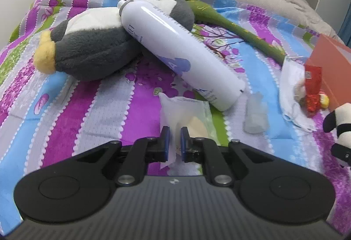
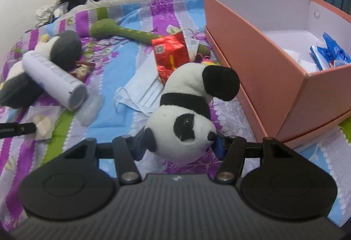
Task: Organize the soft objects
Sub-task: 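Carry the pouch and panda plush with both tools into the pink box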
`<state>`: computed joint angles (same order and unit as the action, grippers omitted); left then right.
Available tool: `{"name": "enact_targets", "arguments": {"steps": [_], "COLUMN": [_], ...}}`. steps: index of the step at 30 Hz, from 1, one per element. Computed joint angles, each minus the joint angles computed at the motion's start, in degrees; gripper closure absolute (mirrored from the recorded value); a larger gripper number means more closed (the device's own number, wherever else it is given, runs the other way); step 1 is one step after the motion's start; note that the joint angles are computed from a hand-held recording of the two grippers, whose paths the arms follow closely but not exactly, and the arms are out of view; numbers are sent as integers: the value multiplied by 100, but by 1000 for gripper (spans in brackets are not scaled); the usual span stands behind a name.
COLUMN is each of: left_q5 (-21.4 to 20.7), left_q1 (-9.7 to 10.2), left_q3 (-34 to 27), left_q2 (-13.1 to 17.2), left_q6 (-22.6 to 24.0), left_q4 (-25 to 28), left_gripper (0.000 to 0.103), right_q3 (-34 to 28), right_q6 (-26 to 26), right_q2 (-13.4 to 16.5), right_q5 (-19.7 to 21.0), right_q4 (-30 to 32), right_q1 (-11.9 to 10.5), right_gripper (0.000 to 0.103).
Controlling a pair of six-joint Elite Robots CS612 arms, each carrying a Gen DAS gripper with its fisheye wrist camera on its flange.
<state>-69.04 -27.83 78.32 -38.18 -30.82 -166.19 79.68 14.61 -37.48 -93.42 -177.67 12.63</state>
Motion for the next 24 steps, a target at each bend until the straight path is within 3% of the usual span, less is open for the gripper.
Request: {"name": "enact_targets", "arguments": {"steps": [24], "left_q5": [-225], "left_q1": [-433], "left_q3": [894], "left_q2": [-754], "left_q6": [66], "left_q4": [-337], "left_gripper": [91], "right_q3": [918], "right_q6": [-574], "right_q2": [-612], "right_q5": [579], "right_q4": [-616], "right_q1": [16], "right_gripper": [43]}}
